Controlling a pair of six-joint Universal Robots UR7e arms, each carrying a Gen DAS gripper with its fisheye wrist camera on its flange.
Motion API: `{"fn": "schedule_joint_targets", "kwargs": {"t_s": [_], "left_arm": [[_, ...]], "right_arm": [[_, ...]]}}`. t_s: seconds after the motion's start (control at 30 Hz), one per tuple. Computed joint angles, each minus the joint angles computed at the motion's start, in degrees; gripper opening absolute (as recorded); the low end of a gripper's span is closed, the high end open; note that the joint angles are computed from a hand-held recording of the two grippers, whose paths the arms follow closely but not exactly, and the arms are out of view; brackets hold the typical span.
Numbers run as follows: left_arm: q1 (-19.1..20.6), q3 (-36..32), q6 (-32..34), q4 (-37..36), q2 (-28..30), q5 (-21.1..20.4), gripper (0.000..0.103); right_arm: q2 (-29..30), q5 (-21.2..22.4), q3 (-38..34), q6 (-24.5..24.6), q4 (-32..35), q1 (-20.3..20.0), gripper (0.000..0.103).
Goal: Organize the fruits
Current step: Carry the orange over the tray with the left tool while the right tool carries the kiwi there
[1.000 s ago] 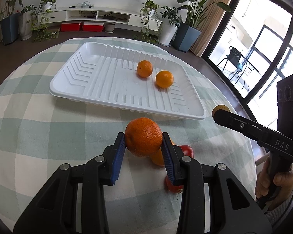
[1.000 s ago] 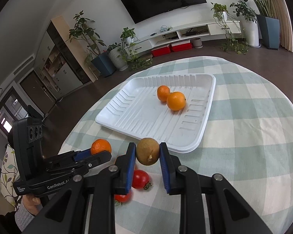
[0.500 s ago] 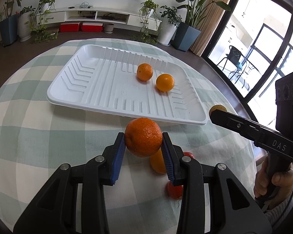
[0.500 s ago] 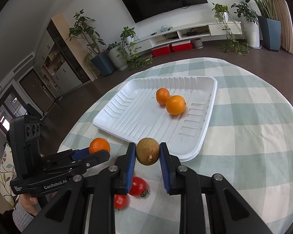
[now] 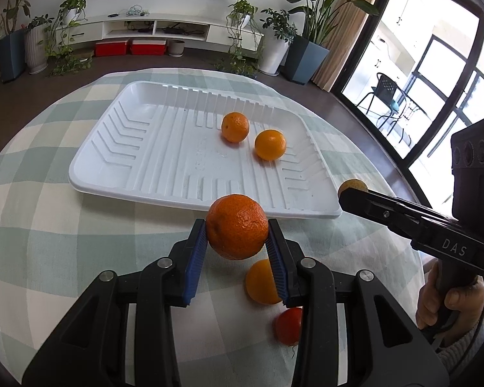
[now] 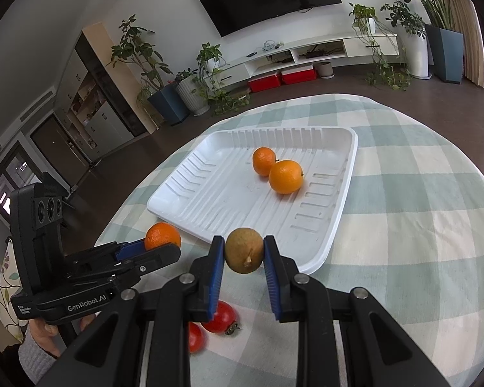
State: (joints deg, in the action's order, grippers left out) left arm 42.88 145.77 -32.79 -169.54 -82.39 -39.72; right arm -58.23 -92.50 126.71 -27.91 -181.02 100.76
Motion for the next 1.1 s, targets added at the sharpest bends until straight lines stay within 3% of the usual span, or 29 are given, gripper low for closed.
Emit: {"fn": "schedule_joint_targets", "kwargs": {"t_s": [1.1], "left_arm": [[2.9,-3.2,4.2,-0.8,1.4,-1.1,0.034]], "right_arm": [[2.5,-0.6,-2.9,-1.2,0.2,-1.1,0.027]]}}
